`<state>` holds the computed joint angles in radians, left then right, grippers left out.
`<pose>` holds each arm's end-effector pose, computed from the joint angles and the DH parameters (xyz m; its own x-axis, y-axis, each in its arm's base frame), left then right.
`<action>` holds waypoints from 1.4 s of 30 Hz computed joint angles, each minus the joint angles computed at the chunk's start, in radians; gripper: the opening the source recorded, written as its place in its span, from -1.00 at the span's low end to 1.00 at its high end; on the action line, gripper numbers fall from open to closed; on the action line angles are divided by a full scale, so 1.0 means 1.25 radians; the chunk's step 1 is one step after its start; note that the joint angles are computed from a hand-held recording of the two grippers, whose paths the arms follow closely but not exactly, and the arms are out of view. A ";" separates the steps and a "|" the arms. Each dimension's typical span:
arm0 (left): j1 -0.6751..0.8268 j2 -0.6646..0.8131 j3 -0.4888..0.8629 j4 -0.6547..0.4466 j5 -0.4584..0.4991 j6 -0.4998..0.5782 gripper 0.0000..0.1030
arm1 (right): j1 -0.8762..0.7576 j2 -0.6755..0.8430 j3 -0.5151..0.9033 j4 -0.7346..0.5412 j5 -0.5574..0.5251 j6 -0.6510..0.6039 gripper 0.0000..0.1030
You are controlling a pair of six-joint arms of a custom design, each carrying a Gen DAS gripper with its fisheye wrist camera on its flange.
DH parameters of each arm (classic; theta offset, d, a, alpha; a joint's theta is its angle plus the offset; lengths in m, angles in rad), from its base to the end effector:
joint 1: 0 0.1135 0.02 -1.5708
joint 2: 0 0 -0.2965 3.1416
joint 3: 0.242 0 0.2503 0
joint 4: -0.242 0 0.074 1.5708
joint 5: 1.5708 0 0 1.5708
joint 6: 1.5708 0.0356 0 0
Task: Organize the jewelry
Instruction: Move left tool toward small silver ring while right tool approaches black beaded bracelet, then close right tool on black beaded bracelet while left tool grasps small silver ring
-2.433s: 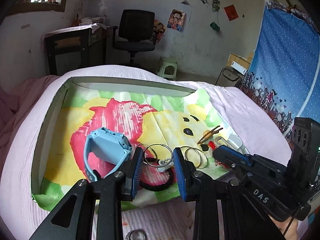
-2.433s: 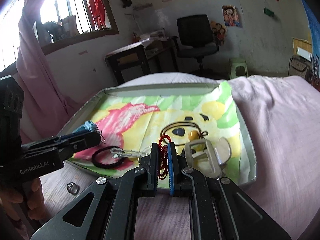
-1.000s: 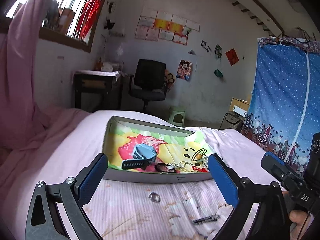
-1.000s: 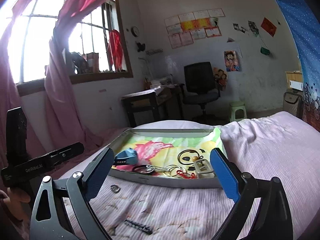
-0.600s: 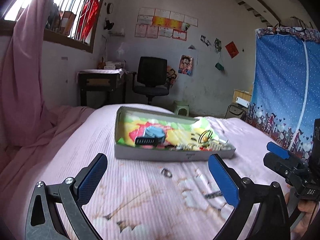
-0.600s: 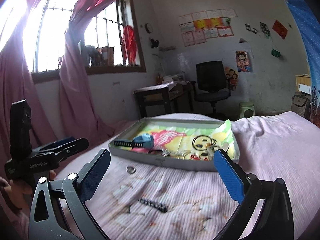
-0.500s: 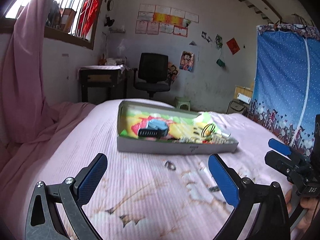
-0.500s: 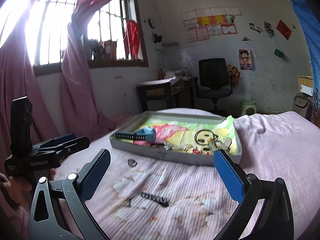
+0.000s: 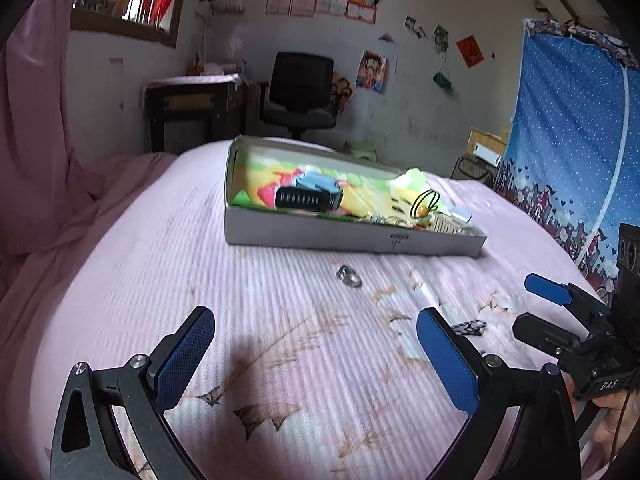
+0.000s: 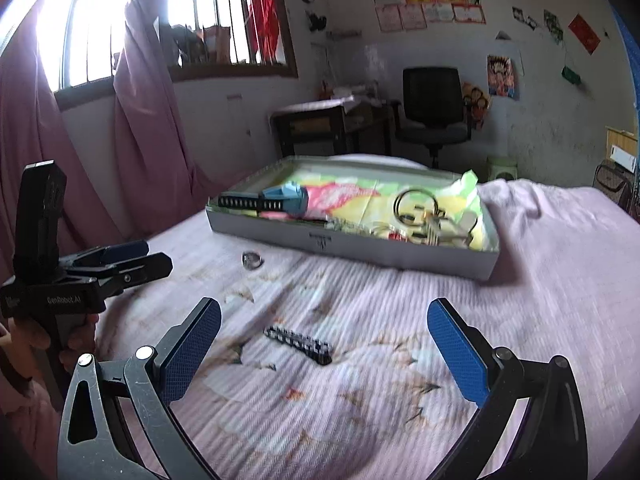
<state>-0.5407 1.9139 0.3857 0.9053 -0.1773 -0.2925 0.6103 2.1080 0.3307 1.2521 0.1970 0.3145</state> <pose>0.2421 -0.1380 0.0889 -0.5896 0.0229 -0.8074 0.2233 0.9653 -0.1357 0.2292 0.1518 0.0635 -0.5216 0.0054 -0.8531 -0.2754 0.9454 0.1743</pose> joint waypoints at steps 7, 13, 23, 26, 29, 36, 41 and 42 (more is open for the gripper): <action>0.012 0.010 0.053 -0.088 0.020 0.009 0.97 | -0.007 -0.002 0.044 -0.102 -0.016 0.010 0.97; 0.015 0.012 0.097 -0.143 0.036 0.043 0.91 | -0.018 0.005 0.090 -0.186 -0.065 0.000 0.78; 0.033 0.045 0.182 -0.237 0.089 0.069 0.52 | -0.017 0.033 0.181 -0.321 -0.096 -0.007 0.18; 0.033 0.053 0.210 -0.267 0.096 0.077 0.46 | -0.024 0.036 0.190 -0.329 -0.105 -0.002 -0.08; 0.033 0.061 0.229 -0.283 0.102 0.084 0.41 | -0.031 0.040 0.200 -0.337 -0.108 0.005 -0.34; 0.033 0.077 0.270 -0.321 0.110 0.098 0.31 | -0.048 0.051 0.213 -0.332 -0.096 0.038 -0.74; 0.026 0.096 0.316 -0.370 0.103 0.110 0.15 | -0.055 0.061 0.214 -0.314 -0.096 0.049 -0.74; 0.025 0.100 0.323 -0.376 0.101 0.112 0.13 | -0.057 0.062 0.213 -0.309 -0.098 0.051 -0.74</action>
<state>-0.5090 2.0387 0.7892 0.4355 -0.0510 -0.1529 0.5396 2.1858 0.5969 0.8653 0.0742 0.3777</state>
